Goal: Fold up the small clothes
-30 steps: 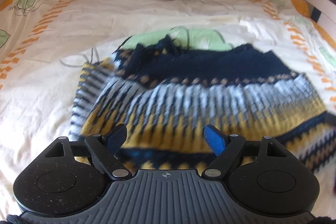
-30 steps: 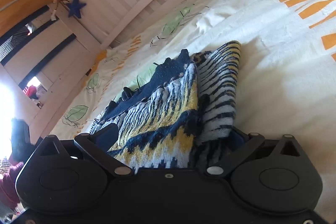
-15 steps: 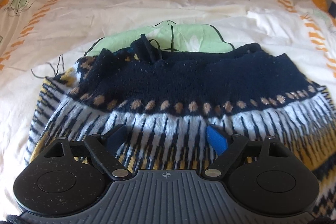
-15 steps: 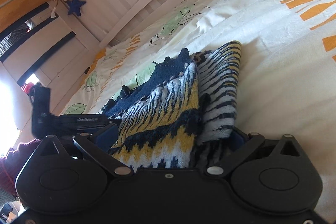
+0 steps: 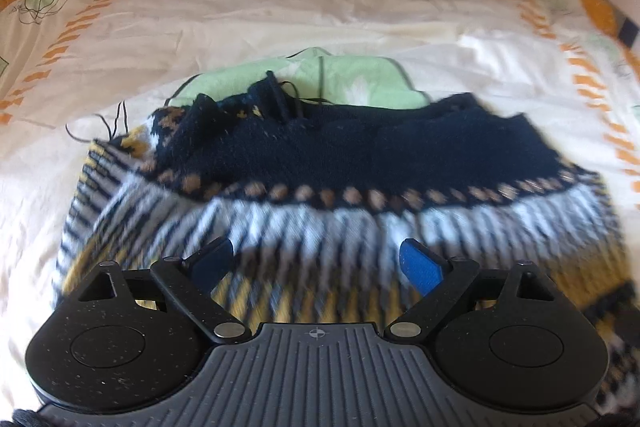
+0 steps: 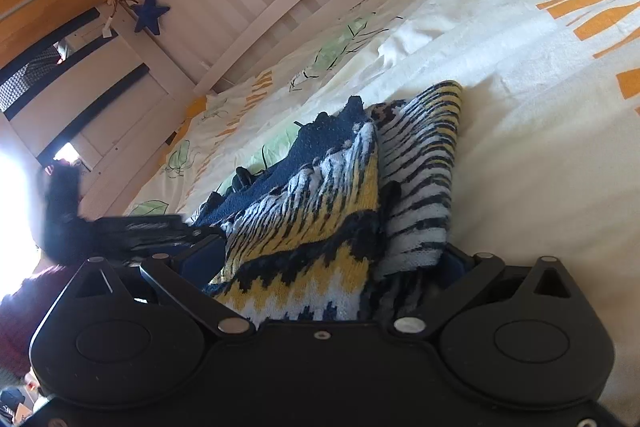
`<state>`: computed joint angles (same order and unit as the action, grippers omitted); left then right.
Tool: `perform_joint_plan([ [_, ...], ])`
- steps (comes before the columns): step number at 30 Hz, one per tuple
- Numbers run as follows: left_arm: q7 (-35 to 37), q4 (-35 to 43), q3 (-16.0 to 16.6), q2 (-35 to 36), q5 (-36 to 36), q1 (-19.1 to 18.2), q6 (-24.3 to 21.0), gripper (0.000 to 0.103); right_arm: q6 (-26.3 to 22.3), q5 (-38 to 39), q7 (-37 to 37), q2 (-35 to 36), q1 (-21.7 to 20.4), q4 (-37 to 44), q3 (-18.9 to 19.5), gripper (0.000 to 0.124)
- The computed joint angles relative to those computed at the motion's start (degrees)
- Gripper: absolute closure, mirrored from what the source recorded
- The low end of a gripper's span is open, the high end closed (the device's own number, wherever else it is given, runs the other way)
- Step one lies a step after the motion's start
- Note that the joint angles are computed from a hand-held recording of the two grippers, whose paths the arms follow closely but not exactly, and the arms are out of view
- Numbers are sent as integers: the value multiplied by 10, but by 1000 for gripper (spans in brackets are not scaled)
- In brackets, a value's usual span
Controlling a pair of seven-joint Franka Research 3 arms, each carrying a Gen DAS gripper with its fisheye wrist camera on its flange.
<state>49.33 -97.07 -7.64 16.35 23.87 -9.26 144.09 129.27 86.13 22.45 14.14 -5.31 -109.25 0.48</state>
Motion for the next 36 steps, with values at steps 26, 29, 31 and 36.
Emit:
perform_joint_plan([
  [26,-241,-266,-23,-213,261,64,83,12,9,-4,4,-3,4,-2,0,21],
  [29,-253,-259,-27,-219,317,67,36,12,23,-31,30,-3,10,6,0,21],
  [31,-224,-274,-11,-229,305,74,80,12,31,-54,56,-2,15,13,0,21],
  [36,-130,-294,14,-237,184,93,146,12,53,-118,148,-1,25,29,1,21],
])
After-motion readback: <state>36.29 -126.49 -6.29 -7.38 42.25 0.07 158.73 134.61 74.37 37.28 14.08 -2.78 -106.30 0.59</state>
